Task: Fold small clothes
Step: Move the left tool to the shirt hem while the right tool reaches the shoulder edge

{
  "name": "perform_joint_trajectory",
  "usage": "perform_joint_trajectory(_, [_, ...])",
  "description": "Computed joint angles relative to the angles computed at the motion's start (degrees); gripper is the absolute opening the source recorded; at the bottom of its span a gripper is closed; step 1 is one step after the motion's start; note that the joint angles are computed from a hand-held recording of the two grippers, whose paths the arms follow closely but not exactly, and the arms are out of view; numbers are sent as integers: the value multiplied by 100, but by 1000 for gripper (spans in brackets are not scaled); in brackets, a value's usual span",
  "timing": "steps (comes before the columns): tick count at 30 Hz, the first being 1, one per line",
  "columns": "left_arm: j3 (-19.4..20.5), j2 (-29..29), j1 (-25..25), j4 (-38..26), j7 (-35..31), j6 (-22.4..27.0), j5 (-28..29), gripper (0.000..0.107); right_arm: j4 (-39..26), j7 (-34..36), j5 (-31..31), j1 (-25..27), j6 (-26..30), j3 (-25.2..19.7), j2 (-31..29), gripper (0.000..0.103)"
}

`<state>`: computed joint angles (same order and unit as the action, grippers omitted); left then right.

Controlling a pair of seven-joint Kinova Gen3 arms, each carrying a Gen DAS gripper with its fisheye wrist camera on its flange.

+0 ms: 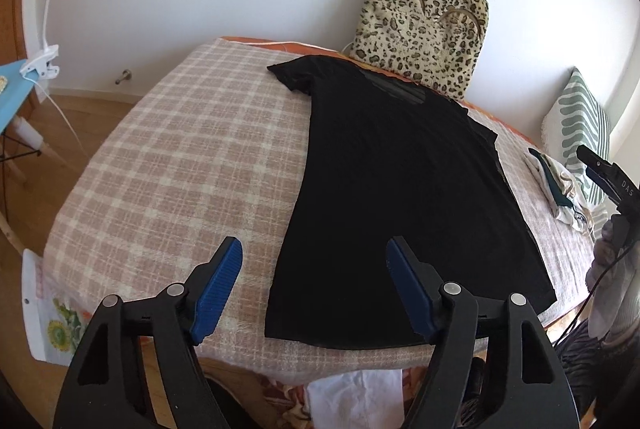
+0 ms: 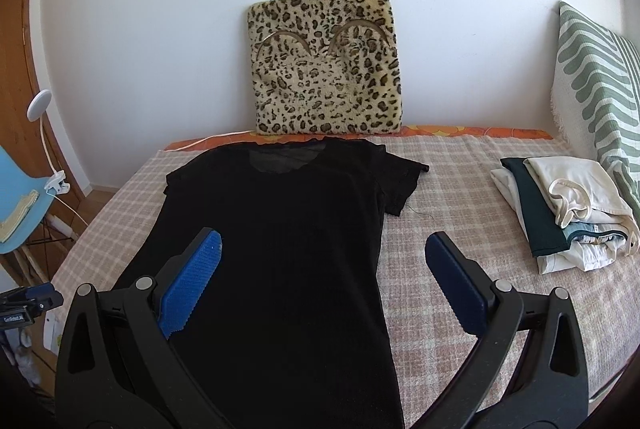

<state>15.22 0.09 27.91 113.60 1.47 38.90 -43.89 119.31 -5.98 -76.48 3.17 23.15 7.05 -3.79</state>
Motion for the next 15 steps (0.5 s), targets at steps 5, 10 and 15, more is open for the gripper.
perform_joint_trajectory(5, [-185, -27, -302, 269, -709, -670, 899, 62, -485, -762, 804, -194, 111, -281, 214, 103])
perform_joint_trajectory(10, [-302, 163, -415, 331, -1445, -1013, 1656, 50, -1044, -1321, 1572, -492, 12, -674, 509, 103])
perform_joint_trajectory(15, [-399, 255, -336, 259, -1448, -998, 1665, 49, -1973, -2477, 2670, -1408, 501, -283, 1068, 103])
